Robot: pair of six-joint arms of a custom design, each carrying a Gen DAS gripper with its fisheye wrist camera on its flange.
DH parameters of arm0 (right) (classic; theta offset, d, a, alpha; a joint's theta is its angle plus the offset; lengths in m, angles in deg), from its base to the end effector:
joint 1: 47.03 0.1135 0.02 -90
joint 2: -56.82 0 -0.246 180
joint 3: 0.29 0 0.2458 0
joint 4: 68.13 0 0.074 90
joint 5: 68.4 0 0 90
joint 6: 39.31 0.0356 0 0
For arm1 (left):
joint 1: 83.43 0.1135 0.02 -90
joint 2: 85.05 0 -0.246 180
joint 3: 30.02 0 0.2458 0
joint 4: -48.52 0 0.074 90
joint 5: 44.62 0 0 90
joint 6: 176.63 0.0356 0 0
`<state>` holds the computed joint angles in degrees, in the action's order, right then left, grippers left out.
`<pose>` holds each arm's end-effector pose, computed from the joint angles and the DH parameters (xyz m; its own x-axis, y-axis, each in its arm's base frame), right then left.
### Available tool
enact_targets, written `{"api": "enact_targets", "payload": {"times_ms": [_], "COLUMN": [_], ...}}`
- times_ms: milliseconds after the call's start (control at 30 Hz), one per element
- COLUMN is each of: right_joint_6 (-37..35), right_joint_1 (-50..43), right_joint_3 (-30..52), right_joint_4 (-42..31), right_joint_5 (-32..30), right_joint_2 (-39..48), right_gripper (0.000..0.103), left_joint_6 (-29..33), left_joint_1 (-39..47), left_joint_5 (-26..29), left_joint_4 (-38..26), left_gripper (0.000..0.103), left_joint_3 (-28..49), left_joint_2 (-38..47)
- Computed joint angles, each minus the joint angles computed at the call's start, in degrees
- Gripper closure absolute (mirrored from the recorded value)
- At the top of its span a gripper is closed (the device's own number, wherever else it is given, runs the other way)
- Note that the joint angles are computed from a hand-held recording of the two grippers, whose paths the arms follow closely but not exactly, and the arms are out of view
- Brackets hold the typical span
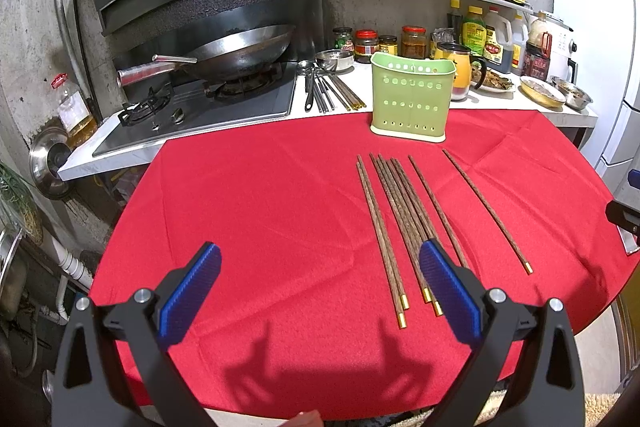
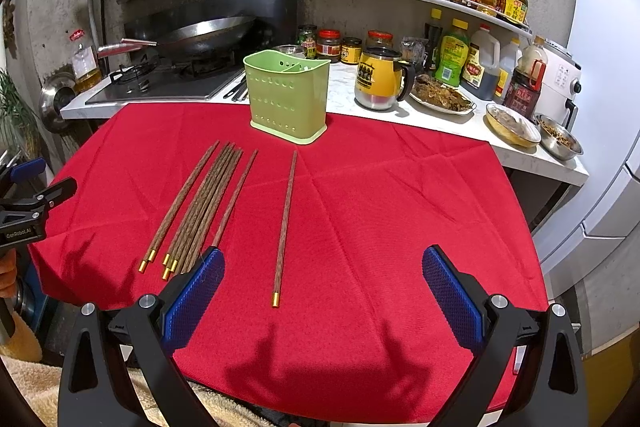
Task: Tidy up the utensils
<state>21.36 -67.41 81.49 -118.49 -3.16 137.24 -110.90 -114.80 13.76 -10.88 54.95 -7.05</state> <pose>0.2813 -0.0886 0.2817 -0.6455 -0.2347 -0.7268 -0.2954 0.9543 -0.0458 0.2457 -0.1280 0.3013 -0.6870 0.0089 -0.7266 -0.1229 0.9841 0.1282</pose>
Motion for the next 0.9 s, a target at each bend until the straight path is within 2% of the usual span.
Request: {"api": "enact_targets", "payload": {"times_ms": [667,900], "right_joint_6": [0.4,2.5], "right_joint_1": [0.4,3.0], "right_joint_3": [-0.2,-5.0], "right_joint_4": [0.9,8.3], "right_joint_5": [-0.4,-0.2], "right_joint_2": [0.8,2.7], "right_gripper": [0.006,0.006], "left_joint_6": [0.0,0.0], "left_joint_1": [1.0,4.5], "left_joint_5": [0.9,3.5], "left_joint_4": [0.9,3.5], "left_gripper": [0.006,0.006], "left_joint_3": [-1.6,-3.5], "left_joint_2": [-0.4,3.6]}}
